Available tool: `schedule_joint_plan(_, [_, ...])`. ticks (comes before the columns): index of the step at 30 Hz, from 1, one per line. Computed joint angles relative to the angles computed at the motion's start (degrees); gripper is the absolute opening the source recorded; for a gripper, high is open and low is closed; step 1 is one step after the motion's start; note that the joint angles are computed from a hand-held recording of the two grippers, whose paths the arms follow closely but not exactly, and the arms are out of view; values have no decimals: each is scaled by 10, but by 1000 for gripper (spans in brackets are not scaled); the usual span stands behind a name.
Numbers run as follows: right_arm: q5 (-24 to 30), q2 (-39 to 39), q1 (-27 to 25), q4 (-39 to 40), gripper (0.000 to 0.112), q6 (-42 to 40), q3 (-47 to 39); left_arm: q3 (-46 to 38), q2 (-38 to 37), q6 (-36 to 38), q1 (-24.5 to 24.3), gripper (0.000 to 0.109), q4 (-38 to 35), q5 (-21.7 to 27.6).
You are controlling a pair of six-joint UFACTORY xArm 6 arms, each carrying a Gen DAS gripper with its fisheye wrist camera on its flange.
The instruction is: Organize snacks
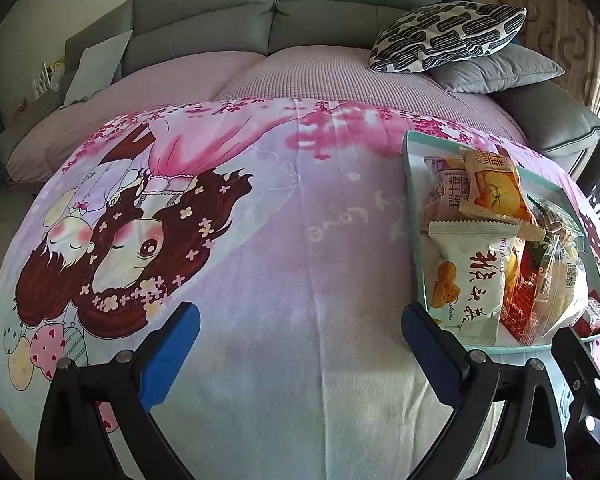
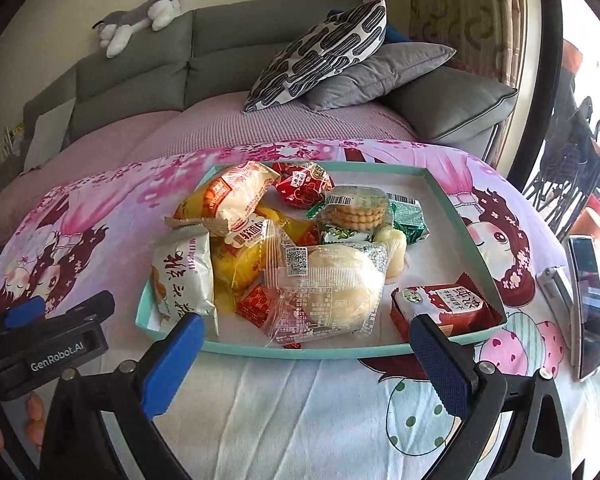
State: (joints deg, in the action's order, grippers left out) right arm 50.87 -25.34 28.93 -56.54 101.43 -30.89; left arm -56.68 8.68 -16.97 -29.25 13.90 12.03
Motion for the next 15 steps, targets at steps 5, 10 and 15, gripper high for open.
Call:
schedule_joint_plan(5, [15,-7,8,-6,103,7,-1,1,-4,-20,3,101,24,1])
schedule_joint_plan(10, [18,-10,6,-2,103,6,0,1,-6,-29,3,101,34,1])
schedule_joint_plan(15, [21,-12,7,0,103,4,1,-2,-5,-36,5,101,37,4])
